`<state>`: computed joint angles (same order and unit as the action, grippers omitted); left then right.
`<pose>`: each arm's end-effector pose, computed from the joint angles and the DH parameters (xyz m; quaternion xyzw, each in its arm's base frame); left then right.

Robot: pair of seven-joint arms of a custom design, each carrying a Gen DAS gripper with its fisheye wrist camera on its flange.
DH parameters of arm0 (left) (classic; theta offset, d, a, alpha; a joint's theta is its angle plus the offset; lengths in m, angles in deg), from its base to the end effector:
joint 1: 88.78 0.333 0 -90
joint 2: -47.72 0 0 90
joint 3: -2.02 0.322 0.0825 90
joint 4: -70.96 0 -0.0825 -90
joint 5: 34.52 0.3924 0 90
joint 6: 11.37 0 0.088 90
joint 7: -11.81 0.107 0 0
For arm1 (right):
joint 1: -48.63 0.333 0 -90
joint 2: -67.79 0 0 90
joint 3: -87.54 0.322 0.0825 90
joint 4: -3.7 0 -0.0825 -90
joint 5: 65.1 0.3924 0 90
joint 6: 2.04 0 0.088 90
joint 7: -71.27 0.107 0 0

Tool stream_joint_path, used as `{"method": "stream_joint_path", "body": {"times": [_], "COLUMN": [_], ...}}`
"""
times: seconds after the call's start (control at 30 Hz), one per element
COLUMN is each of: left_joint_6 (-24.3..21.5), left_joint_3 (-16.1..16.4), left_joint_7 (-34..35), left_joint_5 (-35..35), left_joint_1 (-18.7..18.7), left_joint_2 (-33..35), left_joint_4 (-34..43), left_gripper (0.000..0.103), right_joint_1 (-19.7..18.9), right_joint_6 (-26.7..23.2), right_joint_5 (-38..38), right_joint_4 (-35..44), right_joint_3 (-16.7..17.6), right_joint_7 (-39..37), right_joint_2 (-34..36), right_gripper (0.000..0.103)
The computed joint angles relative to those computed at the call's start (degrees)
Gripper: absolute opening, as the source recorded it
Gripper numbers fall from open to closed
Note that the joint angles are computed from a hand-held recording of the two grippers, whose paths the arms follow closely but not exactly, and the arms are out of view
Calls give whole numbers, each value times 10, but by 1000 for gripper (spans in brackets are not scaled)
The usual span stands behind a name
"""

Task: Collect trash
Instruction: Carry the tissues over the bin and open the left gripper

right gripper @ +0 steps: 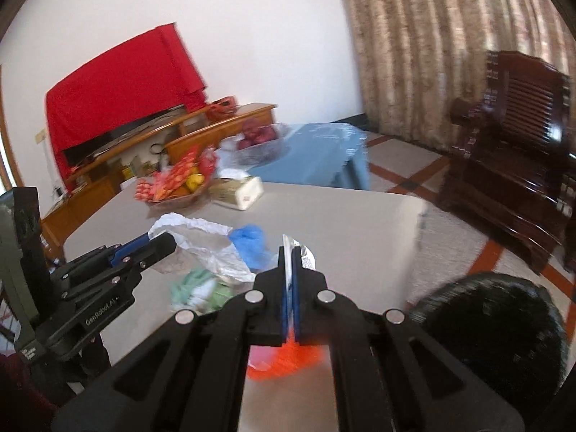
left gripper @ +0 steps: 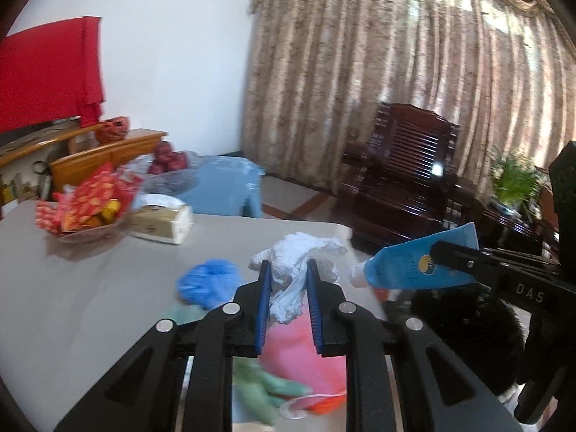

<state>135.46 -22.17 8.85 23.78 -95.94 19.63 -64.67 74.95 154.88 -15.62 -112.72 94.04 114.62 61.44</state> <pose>0.3780 -0.2732 0.5585 -0.6939 0.4946 -0.3643 0.3757 0.4995 0.2901 0.5831 -0.8055 0.3616 -0.1015 0.4584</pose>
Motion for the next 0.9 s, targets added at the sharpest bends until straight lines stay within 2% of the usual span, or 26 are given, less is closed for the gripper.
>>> {"method": "stream_joint_path", "body": {"times": [0.1, 0.27, 0.47, 0.57, 0.67, 0.9], "left_joint_6": [19, 22, 17, 18, 25, 48], "left_joint_3": [-17, -32, -20, -6, 8, 45], "left_joint_7": [-13, -43, -35, -7, 35, 108], "left_joint_5": [27, 103, 145, 140, 102, 23], "left_joint_1": [3, -18, -68, -96, -118, -152], "left_joint_2": [57, 159, 268, 318, 364, 406], "left_joint_4": [44, 130, 221, 263, 297, 315], "left_gripper": [19, 19, 19, 19, 19, 21], "right_joint_1": [-18, -50, -81, -100, -116, -126], "right_joint_6": [15, 45, 75, 90, 86, 69], "right_joint_5": [-15, -53, -105, -145, -178, -206], "right_joint_4": [-37, -93, -140, -158, -170, -189], "right_joint_3": [-14, -35, -54, -53, -53, -53], "right_joint_7": [19, 57, 93, 122, 155, 197], "right_joint_2": [-25, -57, -69, -61, -43, -22], "right_gripper": [1, 1, 1, 1, 1, 2]}}
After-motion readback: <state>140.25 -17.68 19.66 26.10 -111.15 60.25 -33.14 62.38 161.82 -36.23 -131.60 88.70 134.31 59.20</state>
